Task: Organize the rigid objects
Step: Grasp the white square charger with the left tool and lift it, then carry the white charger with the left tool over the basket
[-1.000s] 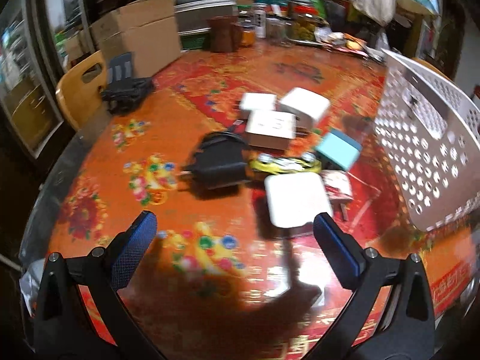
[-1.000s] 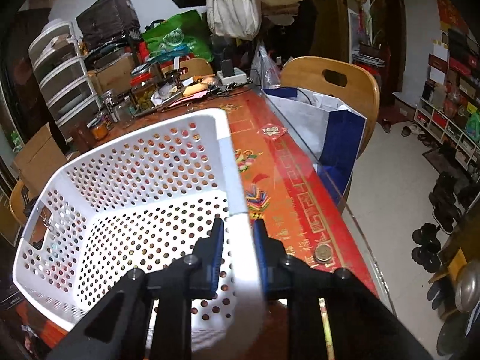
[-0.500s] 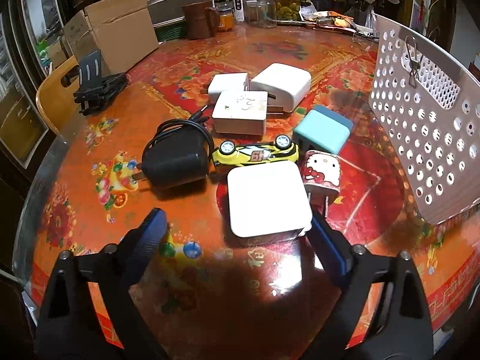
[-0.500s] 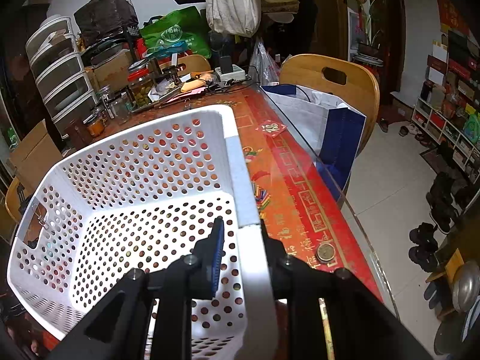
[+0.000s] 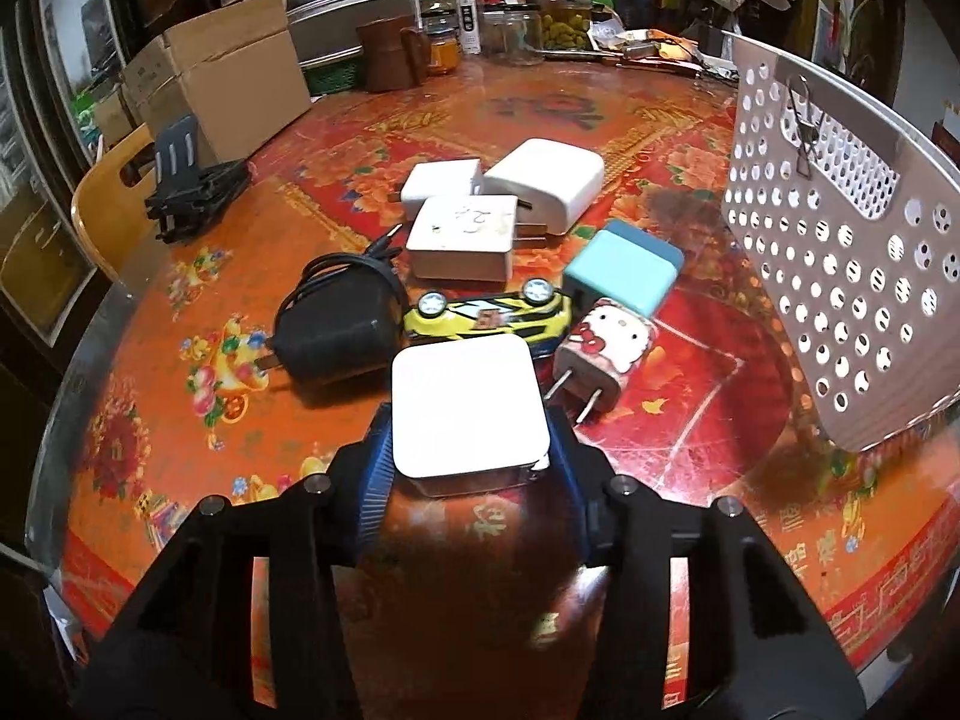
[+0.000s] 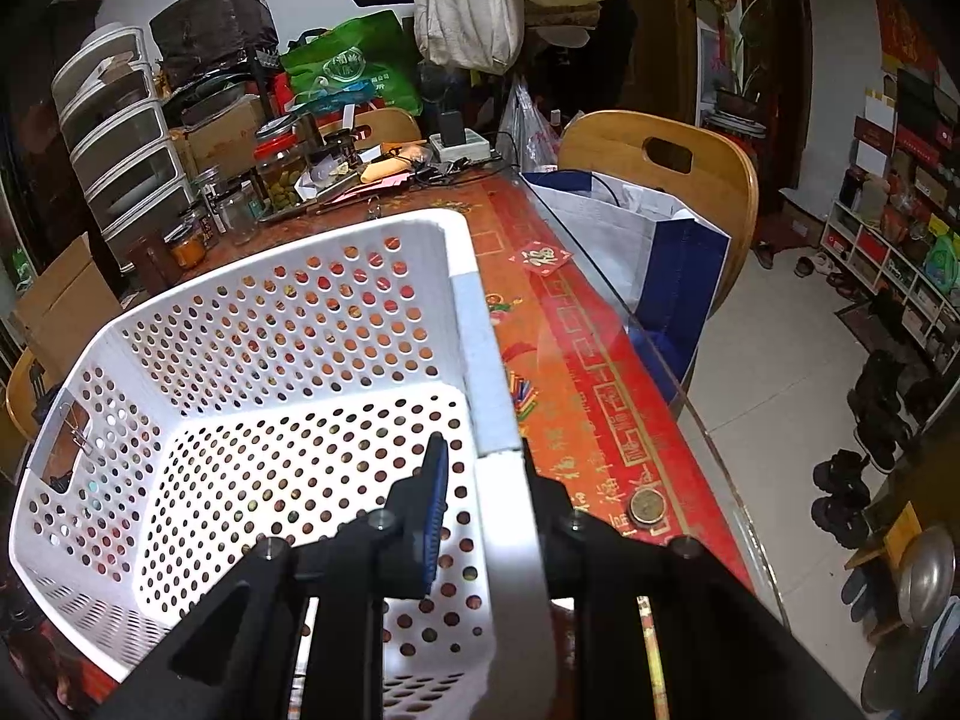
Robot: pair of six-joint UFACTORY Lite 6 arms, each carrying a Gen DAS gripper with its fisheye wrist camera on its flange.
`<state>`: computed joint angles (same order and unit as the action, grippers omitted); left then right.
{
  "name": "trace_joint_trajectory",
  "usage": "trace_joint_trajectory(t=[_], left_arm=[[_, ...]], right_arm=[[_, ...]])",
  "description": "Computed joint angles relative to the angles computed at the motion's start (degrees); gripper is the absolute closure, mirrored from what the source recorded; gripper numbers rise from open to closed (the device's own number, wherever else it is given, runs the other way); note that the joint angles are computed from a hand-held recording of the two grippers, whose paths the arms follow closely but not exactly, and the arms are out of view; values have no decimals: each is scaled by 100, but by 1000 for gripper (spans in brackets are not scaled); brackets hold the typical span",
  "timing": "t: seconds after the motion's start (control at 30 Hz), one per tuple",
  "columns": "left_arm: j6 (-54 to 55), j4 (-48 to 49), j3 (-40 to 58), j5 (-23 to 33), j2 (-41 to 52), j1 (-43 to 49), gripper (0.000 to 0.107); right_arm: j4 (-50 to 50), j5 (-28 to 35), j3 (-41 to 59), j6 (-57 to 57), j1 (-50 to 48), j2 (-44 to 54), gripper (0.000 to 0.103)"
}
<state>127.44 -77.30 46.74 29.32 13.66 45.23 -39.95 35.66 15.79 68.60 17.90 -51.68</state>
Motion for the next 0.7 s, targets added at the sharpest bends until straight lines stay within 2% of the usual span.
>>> trace_joint_trajectory(t=[0.13,0.3,0.7], left_arm=[[272,-193,-48,120,-74,287,63],[1480,-1236,-472,79,-651,505,63],[1057,-982,-616,200,-1673,338,63]], right_arm=[[-22,8,5,30,9,0,85],[-120,62,20,120,75,15,85],[-7,-96,-36,-42,-58,-37,85]])
